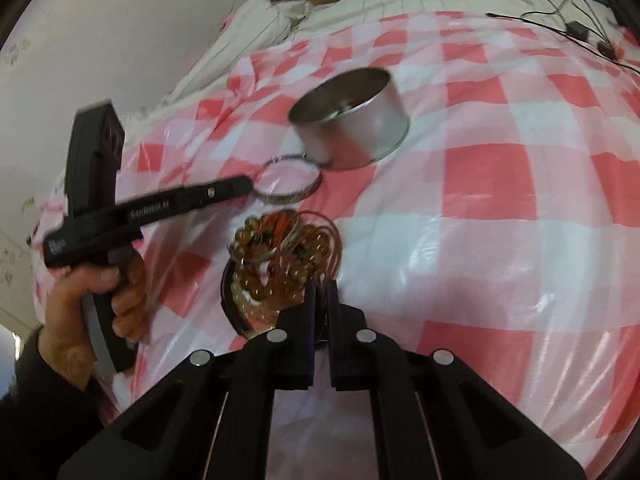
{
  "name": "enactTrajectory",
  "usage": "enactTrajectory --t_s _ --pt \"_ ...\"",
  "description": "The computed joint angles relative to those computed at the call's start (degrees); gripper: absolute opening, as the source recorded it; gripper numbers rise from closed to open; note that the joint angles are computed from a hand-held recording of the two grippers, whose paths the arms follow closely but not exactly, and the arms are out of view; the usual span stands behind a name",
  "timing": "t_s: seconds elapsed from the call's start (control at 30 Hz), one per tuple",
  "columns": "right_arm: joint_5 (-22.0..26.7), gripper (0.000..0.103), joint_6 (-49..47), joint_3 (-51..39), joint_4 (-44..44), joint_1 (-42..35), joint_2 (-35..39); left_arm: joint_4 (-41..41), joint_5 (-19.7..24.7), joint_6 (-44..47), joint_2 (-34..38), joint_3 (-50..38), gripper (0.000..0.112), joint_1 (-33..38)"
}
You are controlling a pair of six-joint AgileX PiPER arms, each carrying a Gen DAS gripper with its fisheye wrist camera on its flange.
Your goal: Organize jewelry
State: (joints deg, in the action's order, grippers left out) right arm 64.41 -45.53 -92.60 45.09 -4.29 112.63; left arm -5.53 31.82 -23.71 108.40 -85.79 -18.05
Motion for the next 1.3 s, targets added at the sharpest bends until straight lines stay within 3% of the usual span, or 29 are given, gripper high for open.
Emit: enactTrajectory --t_s 0.23,0.4,0.43,0.47,0.5,0.7,0.8,0.83,0.87,0.93,1.03,1.07,1.3 --pt "-4.8 0.006 0.77 0.47 2.06 -2.67 -1.97 8.24 0.73 -5.36 -0.26 -0.75 0.03 -1.06" --pt "-8.42 0.008 4.95 -0.37 -3.16 -1.81 -1.46 14.48 3.3 -6.89 1.66 -3.61 0.039 -2.88" --pt "-8.44 0.025 5.92 -1.0 -4.29 -1.53 -0.97 14.99 3.84 -6.72 2.22 -4.45 0.041 -3.01" --pt "-8.88 0.05 5.86 -0.8 -4.44 -1.42 -0.96 15.84 4.38 -6.86 2.8 -5.25 0.042 -3.26" --pt "-10.24 0.055 5.8 -0.1 -5.1 -0.86 -1.51 16.35 4.92 -6.88 3.33 -5.95 0.042 -3.43" --pt "-13.25 0.056 5.73 1.63 -10.15 2.15 -2.49 21.81 6.49 -9.16 4.32 -7.3 0.042 -5.05" --pt "-14.72 0.066 7.43 2.15 -14.92 4.08 -2.36 20.61 6.65 -7.78 4.78 -7.71 0.042 -4.79" --pt "-15.31 0.065 7.93 2.54 -16.53 4.68 -2.41 19.74 6.64 -6.78 4.99 -8.0 0.041 -4.66" --pt "-16.11 0.056 8.59 3.01 -18.46 5.41 -2.53 18.79 6.37 -5.44 5.11 -8.15 0.024 -4.58" --pt "-17.76 0.029 9.24 4.21 -20.95 6.3 -3.17 19.41 7.34 -4.58 5.66 -9.11 0.01 -5.12" --pt "-16.47 0.027 7.26 3.79 -18.29 5.45 -2.86 19.33 7.89 -3.4 5.43 -9.2 0.002 -5.55" --pt "-15.92 0.017 6.54 3.61 -16.97 5.0 -2.82 19.2 7.67 -3.43 5.05 -8.93 0.0 -5.54" --pt "-7.52 0.017 4.15 -0.65 -3.73 -0.85 -0.39 14.44 4.77 -1.29 1.66 -6.61 0.0 -4.59"
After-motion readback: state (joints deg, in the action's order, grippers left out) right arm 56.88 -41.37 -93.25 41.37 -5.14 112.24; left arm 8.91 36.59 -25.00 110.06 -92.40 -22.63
